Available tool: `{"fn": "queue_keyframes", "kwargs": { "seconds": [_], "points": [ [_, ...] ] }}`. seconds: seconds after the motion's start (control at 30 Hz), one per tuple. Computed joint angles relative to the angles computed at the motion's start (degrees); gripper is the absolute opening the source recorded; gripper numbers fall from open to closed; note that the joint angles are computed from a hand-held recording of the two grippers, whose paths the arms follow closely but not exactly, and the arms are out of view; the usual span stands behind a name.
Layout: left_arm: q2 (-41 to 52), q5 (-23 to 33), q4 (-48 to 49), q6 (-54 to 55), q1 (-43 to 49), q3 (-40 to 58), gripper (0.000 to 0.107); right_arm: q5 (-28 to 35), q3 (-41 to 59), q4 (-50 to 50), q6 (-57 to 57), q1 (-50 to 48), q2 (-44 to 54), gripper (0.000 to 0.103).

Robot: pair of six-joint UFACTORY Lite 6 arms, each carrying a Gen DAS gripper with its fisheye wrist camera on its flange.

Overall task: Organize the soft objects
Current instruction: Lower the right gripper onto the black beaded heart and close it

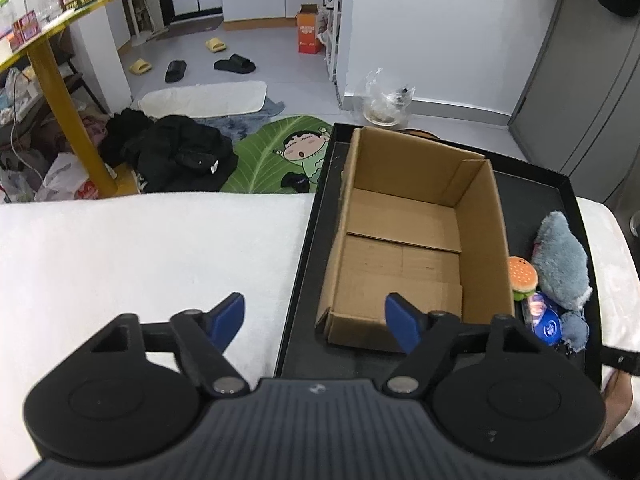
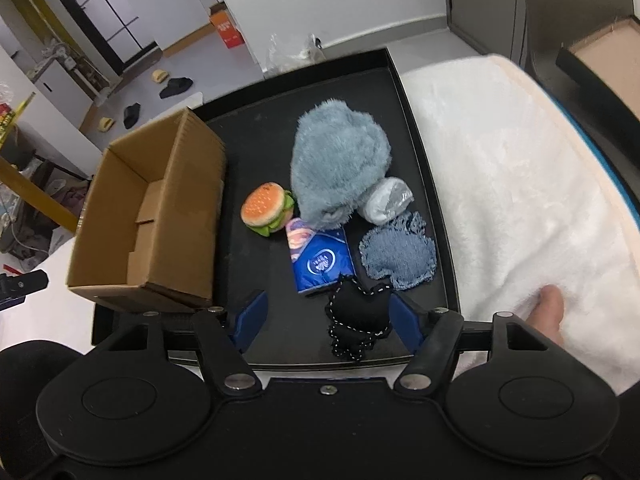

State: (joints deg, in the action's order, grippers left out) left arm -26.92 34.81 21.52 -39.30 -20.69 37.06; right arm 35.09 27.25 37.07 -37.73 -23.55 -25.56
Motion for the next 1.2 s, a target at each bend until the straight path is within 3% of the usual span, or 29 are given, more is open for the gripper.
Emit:
{"fn": "queue_keyframes", "kwargs": {
  "seconds": [0.2,0.4,0.5,0.73,0.93,1.0,1.1,1.13,1.2],
  "points": [
    [5.6,-5.0,-6.2,6.3,4.9,0.5,0.061,-4.1,-0.1,1.3,0.3,1.7,6.7,0.064],
    [10.4,-9.3,-7.9,9.3,5.3,1.0,0.058,-8.0,1.1,3.3,1.0,3.7,13.2,0.062],
    [13.1,-9.8,-6.0,7.9,4.8,1.9,0.055,-10.1,2.0,2.5,3.5,5.2,16.7,0.062],
    [17.5,-11.6,-14.3,16.6,8.1,3.6,0.043,-14.6,3.9,-0.7,10.0,7.3,23.4,0.057],
    [20.5,-12.5,-14.0,16.1,7.2,4.8,0.033,-18.8,3.2,-6.4,16.9,11.0,24.7,0.058],
    [21.2,-13.3,-15.1,16.6,7.7,4.9,0.03,-20.8,2.6,-12.6,23.9,13.4,24.2,0.058],
    [21.3,-13.4,-11.7,12.0,7.6,4.6,0.018,-22.0,1.7,-20.9,33.0,15.8,23.1,0.057],
    [21.4,-13.7,-12.7,13.0,7.8,4.5,0.012,-22.7,1.3,-22.9,34.9,16.2,22.9,0.052],
    [21.3,-13.9,-14.5,15.0,8.3,4.4,0.011,-24.4,1.6,-29.4,41.0,17.5,23.8,0.042]
  ]
}}
